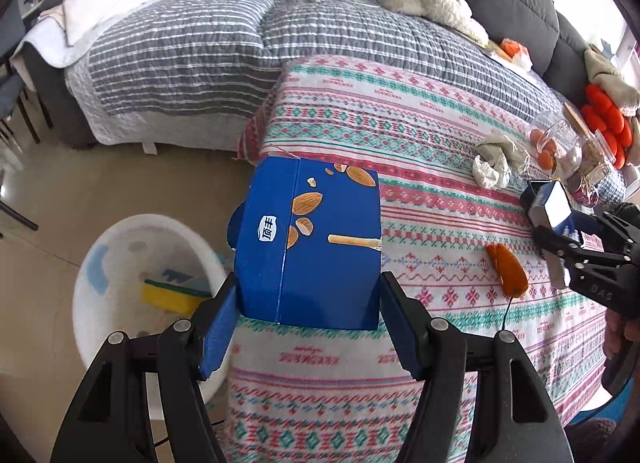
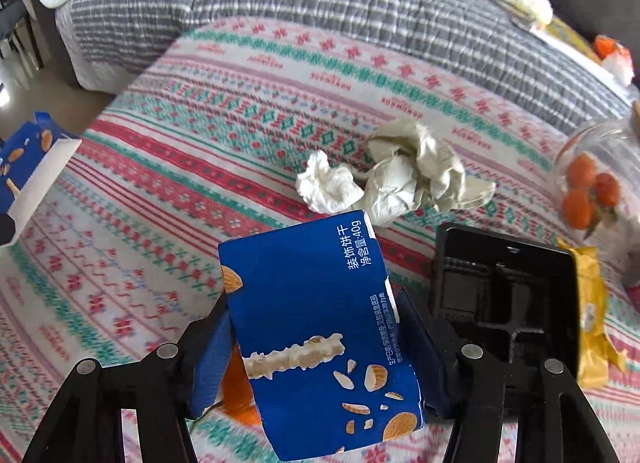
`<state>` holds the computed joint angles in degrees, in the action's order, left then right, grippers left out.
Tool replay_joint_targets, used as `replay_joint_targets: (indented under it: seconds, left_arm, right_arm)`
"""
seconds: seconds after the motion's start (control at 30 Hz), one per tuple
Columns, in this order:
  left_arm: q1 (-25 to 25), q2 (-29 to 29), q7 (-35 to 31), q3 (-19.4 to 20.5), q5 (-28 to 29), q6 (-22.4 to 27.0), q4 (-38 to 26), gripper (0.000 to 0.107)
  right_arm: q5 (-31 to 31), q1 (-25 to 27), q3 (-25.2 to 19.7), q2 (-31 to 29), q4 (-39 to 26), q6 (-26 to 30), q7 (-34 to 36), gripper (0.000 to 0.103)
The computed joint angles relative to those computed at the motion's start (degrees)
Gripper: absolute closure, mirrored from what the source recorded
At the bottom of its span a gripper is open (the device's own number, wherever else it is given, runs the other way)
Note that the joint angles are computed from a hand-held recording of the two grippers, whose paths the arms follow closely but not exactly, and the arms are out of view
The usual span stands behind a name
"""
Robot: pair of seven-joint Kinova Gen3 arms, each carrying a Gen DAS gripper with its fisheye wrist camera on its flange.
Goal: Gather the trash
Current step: 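Grasp one blue biscuit box with the left tool while the right tool grasps the other, then carry both blue boxes over the white bin and open both tools to drop them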
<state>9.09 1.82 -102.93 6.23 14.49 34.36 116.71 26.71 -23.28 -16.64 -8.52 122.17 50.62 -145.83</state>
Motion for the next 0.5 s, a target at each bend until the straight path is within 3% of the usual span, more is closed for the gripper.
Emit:
replay_joint_targets:
  seconds: [0.27,0.5]
  left_arm:
    - [-4.96,-3.24,-8.34,-4.29,5.34,1.22,2.46,0.037]
    - [-10.26,-4.38,-15.27,-8.34,9.22,2.63,3.64,0.037]
  right_arm:
    - [-0.19,-2.16,-3.21,-0.44,-3.81,4.54,-4.21,0.035]
    - [1.02,-5.65,-3.83,2.98,-7.26,5.62,-7.61,0.035]
